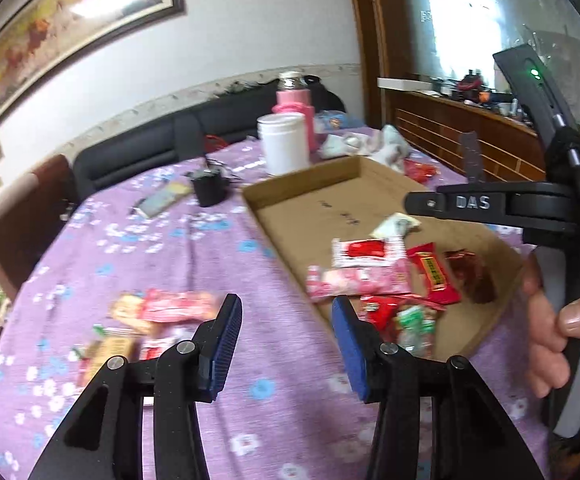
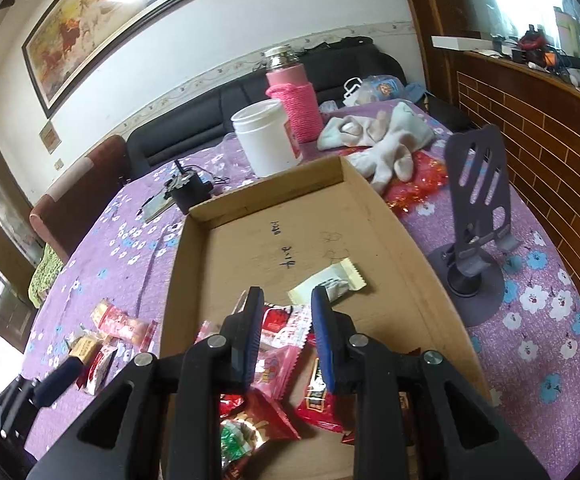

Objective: Organize snacks
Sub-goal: 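Open both tools to drop the pack and candy into the tray, then move both tools back toward the remaining snacks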

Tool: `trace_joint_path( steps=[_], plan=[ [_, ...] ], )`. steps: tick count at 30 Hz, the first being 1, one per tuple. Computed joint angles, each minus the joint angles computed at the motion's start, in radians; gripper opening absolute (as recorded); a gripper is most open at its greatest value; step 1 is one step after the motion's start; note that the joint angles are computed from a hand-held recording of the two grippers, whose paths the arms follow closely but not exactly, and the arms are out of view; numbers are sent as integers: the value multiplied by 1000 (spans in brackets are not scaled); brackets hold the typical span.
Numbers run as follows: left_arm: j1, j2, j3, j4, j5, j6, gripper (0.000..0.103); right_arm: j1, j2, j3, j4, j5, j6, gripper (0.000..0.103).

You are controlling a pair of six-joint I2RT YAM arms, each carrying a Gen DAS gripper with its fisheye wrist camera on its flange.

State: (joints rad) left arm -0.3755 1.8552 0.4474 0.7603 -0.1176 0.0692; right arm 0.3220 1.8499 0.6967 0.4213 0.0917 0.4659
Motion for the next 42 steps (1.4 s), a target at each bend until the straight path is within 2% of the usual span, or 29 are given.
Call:
trace_joint_path(
  steps=[17,42],
  plan=[
    [133,-41,-57,46,-48,18,50,66,25,15,17,30,-46,23],
    [227,-5,-36,47,-13,29,55,123,64,52,0,23,-69,23]
  ],
)
